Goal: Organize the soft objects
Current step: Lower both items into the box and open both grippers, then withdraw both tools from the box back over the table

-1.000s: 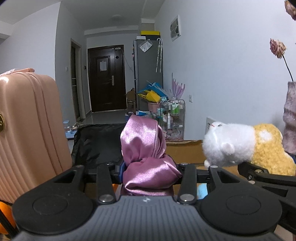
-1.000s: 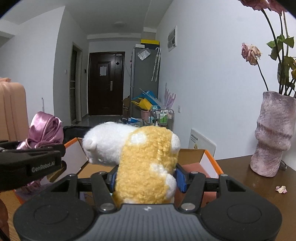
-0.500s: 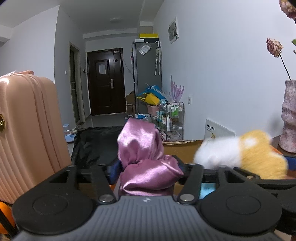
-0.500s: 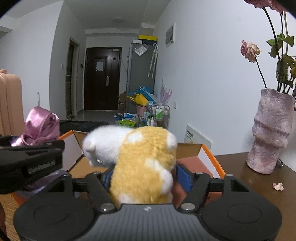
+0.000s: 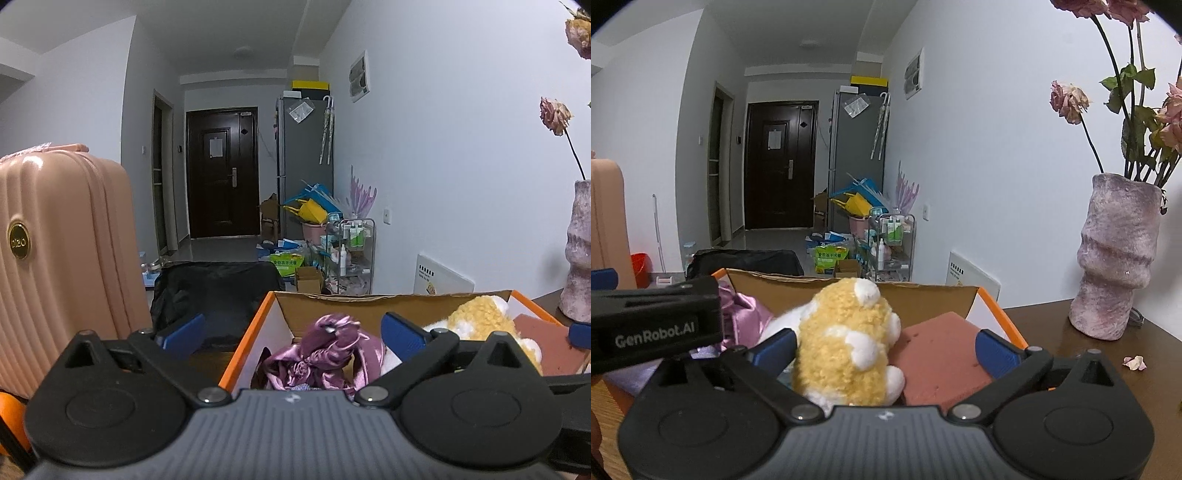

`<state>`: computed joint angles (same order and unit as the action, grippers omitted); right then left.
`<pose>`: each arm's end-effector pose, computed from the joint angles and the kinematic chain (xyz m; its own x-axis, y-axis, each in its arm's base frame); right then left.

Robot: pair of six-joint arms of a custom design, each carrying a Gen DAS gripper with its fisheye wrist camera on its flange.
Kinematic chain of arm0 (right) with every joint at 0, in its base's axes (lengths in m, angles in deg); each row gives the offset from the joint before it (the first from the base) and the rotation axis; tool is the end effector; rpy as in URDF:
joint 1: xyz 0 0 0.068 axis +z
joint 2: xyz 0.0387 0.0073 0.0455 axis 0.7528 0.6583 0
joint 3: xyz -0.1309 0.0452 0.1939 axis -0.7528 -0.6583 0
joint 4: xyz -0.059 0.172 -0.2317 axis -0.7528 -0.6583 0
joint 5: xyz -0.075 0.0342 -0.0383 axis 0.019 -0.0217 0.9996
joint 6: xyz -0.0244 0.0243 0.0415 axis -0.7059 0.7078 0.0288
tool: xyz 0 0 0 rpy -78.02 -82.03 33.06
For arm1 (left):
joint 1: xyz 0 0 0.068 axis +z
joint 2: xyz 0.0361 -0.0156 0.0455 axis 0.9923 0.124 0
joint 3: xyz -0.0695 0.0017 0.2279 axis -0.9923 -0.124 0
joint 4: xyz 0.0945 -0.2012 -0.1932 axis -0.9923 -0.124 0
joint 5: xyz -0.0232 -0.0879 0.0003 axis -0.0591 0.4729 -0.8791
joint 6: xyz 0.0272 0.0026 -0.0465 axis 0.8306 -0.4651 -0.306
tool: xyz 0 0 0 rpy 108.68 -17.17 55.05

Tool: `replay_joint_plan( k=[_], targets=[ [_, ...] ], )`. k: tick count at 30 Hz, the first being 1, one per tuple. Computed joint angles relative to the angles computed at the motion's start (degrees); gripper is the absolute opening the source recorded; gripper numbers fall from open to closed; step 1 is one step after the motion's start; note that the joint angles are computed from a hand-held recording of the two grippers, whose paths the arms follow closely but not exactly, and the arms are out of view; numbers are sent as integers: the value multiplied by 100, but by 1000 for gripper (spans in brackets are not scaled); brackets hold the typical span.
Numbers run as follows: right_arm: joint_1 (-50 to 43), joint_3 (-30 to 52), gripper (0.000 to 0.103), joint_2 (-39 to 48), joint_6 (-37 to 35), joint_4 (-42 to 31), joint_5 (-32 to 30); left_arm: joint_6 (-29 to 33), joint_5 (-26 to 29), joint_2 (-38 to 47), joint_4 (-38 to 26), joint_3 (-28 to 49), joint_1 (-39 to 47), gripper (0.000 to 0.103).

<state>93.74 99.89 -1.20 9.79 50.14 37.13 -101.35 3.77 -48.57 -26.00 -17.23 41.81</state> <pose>0.1882 0.1547 0.1331 -0.3824 -0.0567 -0.9223 -0.0186 0.9984 -0.0537 0.1782 -0.1211 0.1627 -0.2719 -0.0134 -0.9622 -0.1261 0.9918 0.0218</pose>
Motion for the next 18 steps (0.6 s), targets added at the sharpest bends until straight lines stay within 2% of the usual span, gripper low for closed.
replay_joint_plan(
  k=[7,18],
  targets=[
    [80,-233,103,-381,43,10,-4,-81,6,-197,-121,-28,31,103],
    [399,-985,103,-1808,-19,-253,99,-130,-202,-1573,-934,-426,-22,103]
  ],
)
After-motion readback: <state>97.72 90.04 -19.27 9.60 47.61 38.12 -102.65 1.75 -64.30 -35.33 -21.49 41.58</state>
